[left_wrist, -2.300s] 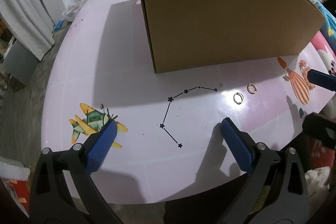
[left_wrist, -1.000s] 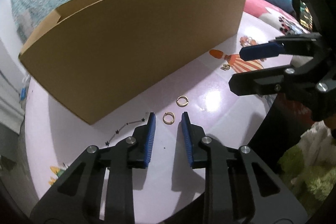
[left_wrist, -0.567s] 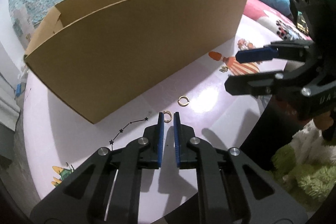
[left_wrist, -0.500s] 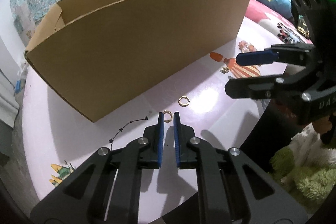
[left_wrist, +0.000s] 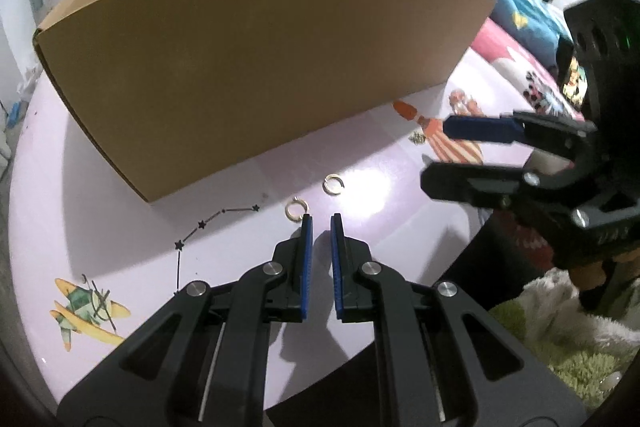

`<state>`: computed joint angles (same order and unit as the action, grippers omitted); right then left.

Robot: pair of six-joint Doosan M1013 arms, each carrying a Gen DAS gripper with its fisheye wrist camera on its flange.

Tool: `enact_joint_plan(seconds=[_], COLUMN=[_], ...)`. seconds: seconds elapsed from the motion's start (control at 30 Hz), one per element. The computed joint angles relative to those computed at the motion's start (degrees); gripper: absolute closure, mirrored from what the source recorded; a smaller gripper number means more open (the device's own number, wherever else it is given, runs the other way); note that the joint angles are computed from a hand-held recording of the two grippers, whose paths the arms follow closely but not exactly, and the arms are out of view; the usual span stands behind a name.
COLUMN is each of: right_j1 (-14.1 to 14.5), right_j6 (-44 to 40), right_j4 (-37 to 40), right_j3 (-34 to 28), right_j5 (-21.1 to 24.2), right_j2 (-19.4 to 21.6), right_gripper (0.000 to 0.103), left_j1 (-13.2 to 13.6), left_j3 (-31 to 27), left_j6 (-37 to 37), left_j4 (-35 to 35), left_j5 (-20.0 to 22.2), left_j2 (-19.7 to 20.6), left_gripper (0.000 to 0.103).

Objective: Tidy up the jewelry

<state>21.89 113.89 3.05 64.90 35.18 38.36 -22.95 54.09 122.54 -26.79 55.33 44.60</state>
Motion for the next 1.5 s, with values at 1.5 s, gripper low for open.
enact_joint_plan(seconds=[1.5], right_j1=[0.2], right_j6=[2.4], right_j4=[-1.6], right_j3=[1.7], right_j5=[-1.5], right_j2=[-1.1], right_gripper=[0.031], left_j1=[-2.6], left_j3=[0.7], left_j6=[-2.5], left_j4=[11.9], left_j5=[-7.4], left_j2=[-0.5], left_gripper=[0.092])
